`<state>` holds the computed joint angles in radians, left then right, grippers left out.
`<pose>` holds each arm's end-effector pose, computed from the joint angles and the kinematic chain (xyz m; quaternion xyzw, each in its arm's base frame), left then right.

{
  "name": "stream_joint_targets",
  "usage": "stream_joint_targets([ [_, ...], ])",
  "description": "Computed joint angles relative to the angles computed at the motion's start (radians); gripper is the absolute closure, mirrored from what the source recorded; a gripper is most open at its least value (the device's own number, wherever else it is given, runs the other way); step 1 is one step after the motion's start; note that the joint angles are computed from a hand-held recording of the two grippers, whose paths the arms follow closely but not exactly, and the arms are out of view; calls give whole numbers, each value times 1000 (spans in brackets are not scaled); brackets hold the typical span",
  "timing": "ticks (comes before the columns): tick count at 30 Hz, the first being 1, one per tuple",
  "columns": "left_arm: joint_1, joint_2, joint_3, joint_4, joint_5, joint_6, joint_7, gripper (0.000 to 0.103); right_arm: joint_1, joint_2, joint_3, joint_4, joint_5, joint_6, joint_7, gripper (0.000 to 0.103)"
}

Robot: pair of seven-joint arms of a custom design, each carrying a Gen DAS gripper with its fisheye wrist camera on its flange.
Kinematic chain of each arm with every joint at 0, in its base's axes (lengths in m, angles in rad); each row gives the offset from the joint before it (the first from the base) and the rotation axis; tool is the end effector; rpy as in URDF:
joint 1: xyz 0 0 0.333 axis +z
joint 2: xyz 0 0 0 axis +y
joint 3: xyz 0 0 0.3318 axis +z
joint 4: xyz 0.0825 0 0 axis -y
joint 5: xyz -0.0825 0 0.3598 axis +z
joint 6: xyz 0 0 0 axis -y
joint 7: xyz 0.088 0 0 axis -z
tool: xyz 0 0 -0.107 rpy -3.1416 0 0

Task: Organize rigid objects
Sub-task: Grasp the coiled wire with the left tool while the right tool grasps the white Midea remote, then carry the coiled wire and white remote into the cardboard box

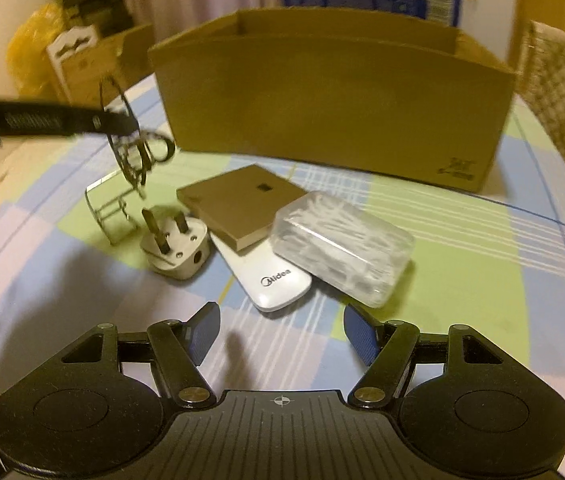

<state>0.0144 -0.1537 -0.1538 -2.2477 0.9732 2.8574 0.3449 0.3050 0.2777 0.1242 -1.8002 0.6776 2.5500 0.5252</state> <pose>0.4980 -0.1190 0.5261 -0.7047 0.5563 -0.2916 0.3301 0.5979 0.2559 0.4700 -0.8998 0.2740 -0.0745 0.3312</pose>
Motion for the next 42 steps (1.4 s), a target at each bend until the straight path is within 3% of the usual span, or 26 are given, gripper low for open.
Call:
stream_joint_targets([
  [5,-2,-35,-5,-26,-22,-3,-19,99,0,44,23,35,20,29,-94,37],
  [10,-4,-62,-14,-51,-40,-17,-30,99,-7,94,41,97,31,-8,-197,38],
  [11,-6,-68,-15,-57,-44,-20,-31,100,-7,98,39,106,24,-27,-207,41],
  [12,-8,-72,-16,-62,-51,-20,-30,100,-6,99,36,109,17,-36,-211,59],
  [15,-14,-86,-21,-74,-66,-28,-30,99,12,73,9,87,-28,-50,-157,66],
  [23,-36,-123,-40,-104,-112,-43,-57,100,-7,-100,-43,-133,-71,-12,-11,66],
  [32,-67,-141,-55,-114,-151,-76,-60,99,-28,-134,-15,-211,102,97,-137,61],
  [37,-79,-135,-54,-109,-166,-84,-45,100,-32,-112,1,-195,210,109,-240,61],
  [42,-84,-126,-56,-105,-171,-85,-47,100,-26,-110,-8,-187,193,94,-222,65],
])
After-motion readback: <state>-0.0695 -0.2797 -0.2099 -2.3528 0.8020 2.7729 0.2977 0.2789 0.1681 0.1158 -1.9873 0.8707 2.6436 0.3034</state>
